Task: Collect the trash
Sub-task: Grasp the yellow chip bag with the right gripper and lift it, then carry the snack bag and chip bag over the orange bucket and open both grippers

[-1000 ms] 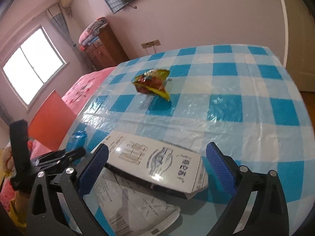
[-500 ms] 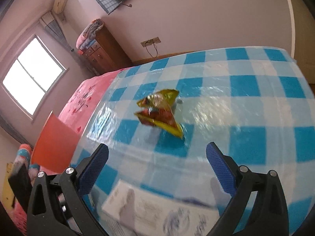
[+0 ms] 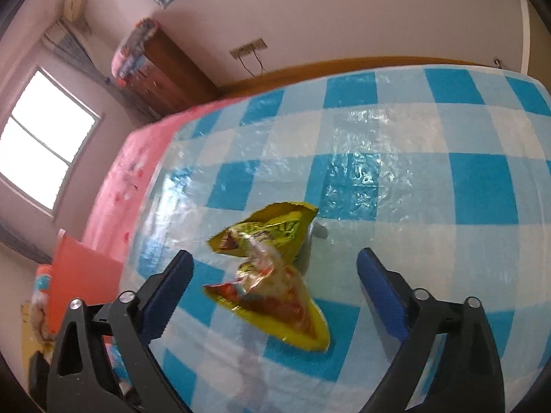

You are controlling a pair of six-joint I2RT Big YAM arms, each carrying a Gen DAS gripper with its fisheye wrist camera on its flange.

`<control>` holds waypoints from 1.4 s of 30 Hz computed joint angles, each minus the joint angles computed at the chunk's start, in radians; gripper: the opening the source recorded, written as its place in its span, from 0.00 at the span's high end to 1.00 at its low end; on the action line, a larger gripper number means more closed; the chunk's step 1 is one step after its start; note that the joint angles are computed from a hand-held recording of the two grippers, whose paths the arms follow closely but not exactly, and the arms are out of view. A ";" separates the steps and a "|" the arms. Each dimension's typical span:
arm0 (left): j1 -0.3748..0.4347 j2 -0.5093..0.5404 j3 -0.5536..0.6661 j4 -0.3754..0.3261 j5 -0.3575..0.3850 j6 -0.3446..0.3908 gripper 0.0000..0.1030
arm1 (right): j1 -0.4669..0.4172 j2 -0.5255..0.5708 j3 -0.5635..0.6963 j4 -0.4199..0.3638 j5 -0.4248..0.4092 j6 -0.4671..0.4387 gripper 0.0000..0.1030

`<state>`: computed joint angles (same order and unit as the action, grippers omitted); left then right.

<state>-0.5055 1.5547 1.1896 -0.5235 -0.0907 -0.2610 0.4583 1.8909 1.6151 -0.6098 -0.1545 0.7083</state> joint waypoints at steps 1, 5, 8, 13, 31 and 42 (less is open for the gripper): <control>0.002 0.002 0.001 0.001 0.003 0.000 0.55 | 0.002 0.002 0.005 -0.006 0.008 -0.008 0.21; 0.009 0.010 0.004 0.005 0.013 0.000 0.55 | 0.005 0.010 0.021 -0.034 0.018 -0.036 0.23; 0.011 0.012 0.003 0.010 0.019 -0.002 0.55 | 0.015 0.021 0.047 -0.067 0.045 -0.055 0.30; 0.017 0.010 -0.001 0.018 0.031 -0.007 0.55 | 0.022 0.027 0.059 -0.096 0.050 -0.080 0.47; 0.022 -0.027 -0.028 0.037 0.058 -0.025 0.56 | 0.056 -0.100 -0.088 0.045 0.109 -0.041 0.79; 0.014 -0.102 -0.061 0.059 0.051 -0.021 0.56 | 0.095 -0.218 -0.217 0.157 0.125 0.049 0.79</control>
